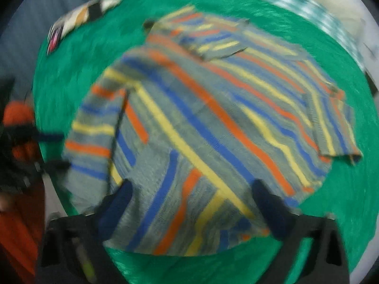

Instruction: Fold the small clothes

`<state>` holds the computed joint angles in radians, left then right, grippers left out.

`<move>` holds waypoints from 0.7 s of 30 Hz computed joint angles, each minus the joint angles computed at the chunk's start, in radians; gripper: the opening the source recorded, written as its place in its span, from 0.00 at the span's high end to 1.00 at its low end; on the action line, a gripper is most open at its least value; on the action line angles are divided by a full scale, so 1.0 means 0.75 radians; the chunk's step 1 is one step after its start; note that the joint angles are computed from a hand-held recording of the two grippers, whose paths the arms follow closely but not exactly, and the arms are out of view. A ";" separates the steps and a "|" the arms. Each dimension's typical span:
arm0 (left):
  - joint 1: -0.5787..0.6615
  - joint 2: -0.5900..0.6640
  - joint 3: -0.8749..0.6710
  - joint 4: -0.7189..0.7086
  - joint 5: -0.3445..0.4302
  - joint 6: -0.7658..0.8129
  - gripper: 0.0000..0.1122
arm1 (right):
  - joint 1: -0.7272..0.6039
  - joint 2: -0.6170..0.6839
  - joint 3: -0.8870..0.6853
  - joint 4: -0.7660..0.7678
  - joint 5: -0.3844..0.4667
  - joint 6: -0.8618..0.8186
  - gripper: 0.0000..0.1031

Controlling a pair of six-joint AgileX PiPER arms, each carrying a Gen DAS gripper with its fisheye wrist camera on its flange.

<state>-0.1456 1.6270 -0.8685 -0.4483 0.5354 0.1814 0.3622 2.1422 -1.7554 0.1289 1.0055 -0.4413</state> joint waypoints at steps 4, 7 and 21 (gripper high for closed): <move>0.081 -0.095 0.053 -0.174 0.060 0.211 0.97 | -0.081 -0.142 0.154 0.150 -0.052 -0.066 0.93; 0.135 -0.196 0.073 -0.215 0.147 0.272 0.97 | -0.194 -0.365 0.386 0.280 -0.112 -0.157 0.93; 0.225 -0.365 0.153 0.011 0.300 0.080 0.96 | -0.618 -0.671 0.860 0.205 -0.158 -0.044 0.73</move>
<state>0.0229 1.3534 -0.7540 -0.4401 0.7600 0.2413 -0.1013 1.6392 -1.1107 0.2828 0.8870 -0.4745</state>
